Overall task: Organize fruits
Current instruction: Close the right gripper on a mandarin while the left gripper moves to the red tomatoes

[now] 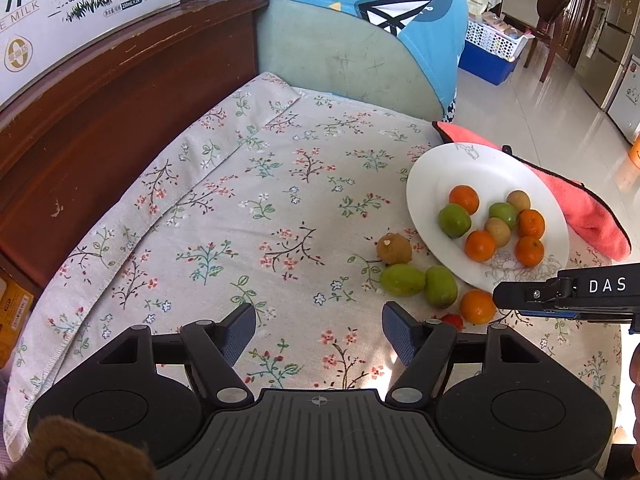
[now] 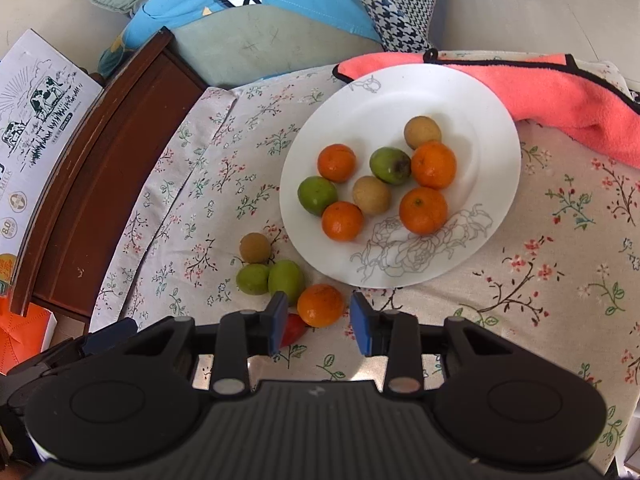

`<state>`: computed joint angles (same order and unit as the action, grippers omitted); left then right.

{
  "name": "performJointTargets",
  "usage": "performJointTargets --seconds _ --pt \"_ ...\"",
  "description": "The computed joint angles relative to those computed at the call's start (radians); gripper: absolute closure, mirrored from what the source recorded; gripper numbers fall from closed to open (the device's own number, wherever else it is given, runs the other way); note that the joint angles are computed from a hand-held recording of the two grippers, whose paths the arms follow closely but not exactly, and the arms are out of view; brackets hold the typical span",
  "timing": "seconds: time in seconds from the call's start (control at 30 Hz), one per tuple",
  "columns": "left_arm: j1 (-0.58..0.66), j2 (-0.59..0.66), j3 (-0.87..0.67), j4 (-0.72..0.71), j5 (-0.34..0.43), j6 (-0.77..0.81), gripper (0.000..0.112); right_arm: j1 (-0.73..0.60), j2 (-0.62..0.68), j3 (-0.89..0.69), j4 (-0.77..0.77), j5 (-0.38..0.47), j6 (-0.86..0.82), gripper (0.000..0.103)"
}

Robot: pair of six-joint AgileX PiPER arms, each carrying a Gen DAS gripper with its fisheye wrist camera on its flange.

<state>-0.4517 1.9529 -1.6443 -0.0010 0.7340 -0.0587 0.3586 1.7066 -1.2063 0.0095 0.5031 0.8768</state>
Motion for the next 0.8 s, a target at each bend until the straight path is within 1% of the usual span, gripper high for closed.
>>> performJointTargets --seconds 0.2,0.3,0.43,0.63,0.8 --pt "0.010 0.008 0.011 -0.015 0.005 0.036 0.042 0.020 0.066 -0.062 -0.067 0.039 0.084 0.067" --pt "0.009 0.021 0.005 -0.025 0.014 0.060 0.042 0.025 0.091 -0.086 -0.071 0.051 0.092 0.067" --pt "-0.002 0.027 0.019 -0.013 0.004 0.094 0.042 0.043 0.119 -0.122 -0.129 0.088 0.144 0.067" --pt "-0.013 0.023 0.063 -0.033 -0.051 0.173 0.042 0.053 0.144 -0.150 -0.162 0.110 0.175 0.067" --pt "-0.024 0.008 0.124 -0.071 -0.139 0.267 0.042 0.056 0.157 -0.158 -0.174 0.114 0.184 0.067"
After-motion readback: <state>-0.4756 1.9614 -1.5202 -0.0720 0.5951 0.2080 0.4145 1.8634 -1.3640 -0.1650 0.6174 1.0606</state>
